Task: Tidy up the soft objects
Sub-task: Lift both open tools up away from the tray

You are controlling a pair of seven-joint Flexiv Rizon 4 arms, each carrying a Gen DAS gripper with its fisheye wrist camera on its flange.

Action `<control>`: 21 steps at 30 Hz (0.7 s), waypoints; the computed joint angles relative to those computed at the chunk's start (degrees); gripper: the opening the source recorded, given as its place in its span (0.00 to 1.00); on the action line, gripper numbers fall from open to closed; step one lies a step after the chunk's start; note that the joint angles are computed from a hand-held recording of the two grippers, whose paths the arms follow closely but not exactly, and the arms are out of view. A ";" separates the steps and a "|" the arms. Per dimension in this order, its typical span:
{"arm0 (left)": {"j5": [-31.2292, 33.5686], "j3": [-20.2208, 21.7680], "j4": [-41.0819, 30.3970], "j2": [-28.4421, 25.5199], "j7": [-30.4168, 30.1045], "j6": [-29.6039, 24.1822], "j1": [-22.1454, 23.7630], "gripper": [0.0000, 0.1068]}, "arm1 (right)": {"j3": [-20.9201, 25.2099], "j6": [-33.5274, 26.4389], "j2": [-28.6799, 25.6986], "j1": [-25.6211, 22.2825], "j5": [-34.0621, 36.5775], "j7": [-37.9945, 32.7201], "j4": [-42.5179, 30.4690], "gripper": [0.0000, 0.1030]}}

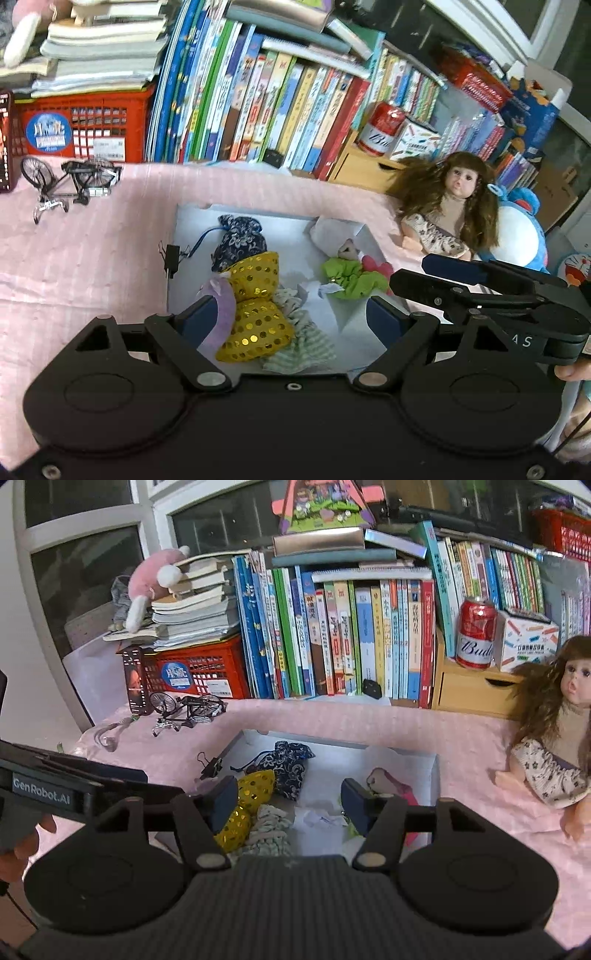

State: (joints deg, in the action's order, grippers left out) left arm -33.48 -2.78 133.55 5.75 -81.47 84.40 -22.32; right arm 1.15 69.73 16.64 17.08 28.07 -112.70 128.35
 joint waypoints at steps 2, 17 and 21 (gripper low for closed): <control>0.54 -0.10 0.94 1.03 -0.28 1.12 -0.38 0.81 | -0.27 -0.20 1.27 0.08 0.33 -0.76 0.59 0.73; 14.51 -1.01 9.46 9.31 -9.15 8.69 -1.38 0.83 | -3.65 1.00 11.85 1.55 0.57 -5.53 7.69 0.81; 20.82 -4.10 13.30 11.64 -15.20 12.80 2.18 0.85 | -3.90 4.73 14.95 1.81 -0.59 -5.63 11.60 0.84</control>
State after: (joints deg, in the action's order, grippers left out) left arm -12.66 -6.88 146.85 17.39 -96.67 97.20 -20.15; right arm -2.75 74.46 31.59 18.89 27.49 -118.34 139.95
